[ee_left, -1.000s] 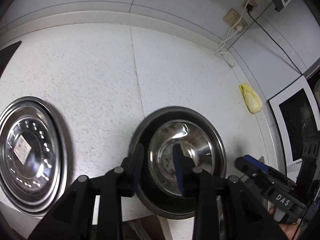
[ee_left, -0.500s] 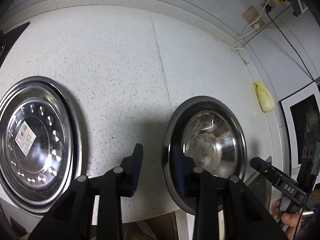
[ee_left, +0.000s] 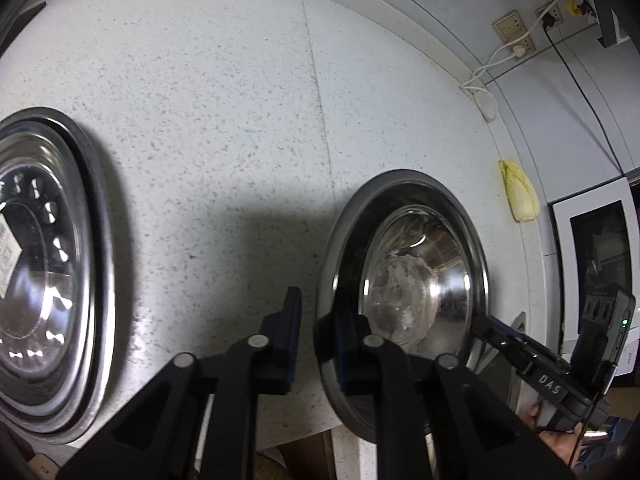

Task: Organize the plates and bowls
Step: 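Open both tools to release the small bowl in the bowl stack, then grip the rim of the nested steel bowls with both tools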

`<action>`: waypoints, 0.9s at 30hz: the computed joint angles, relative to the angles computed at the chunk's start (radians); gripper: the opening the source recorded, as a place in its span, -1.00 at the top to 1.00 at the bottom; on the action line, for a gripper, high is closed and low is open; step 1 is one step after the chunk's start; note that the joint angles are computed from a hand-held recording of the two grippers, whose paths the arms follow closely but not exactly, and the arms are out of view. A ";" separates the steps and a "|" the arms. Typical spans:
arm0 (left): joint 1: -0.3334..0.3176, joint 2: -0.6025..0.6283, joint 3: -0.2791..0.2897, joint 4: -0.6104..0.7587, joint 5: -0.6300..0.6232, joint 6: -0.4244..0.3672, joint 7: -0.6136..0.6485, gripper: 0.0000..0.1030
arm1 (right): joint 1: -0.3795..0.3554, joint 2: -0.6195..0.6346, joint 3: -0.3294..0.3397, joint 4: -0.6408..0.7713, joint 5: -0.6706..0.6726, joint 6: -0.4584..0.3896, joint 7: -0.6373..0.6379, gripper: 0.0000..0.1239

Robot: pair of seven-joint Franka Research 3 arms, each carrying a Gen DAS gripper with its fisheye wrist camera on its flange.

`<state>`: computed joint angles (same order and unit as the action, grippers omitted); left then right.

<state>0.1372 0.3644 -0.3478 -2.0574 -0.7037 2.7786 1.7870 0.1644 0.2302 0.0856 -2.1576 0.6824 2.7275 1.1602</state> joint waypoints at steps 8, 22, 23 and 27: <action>0.026 0.008 -0.022 0.012 -0.110 -0.022 0.090 0.87 | -0.014 0.002 0.003 0.009 0.045 -0.020 -0.037 0.82; 0.031 -0.157 0.043 -0.043 -0.332 -0.078 0.268 0.87 | 0.029 -0.130 -0.002 -0.040 0.035 0.036 -0.010 0.82; 0.031 -0.184 0.059 -0.057 -0.348 -0.085 0.280 0.87 | 0.037 -0.138 0.000 -0.037 0.039 0.037 -0.012 0.82; 0.021 -0.280 0.135 -0.112 -0.366 -0.103 0.296 0.87 | 0.076 -0.152 0.013 -0.002 0.039 0.036 -0.014 0.82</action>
<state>0.1583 0.0843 -0.2125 -2.1693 -1.0694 2.6760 2.0832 0.2404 0.0782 0.0982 -2.1599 0.7209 2.7637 1.1461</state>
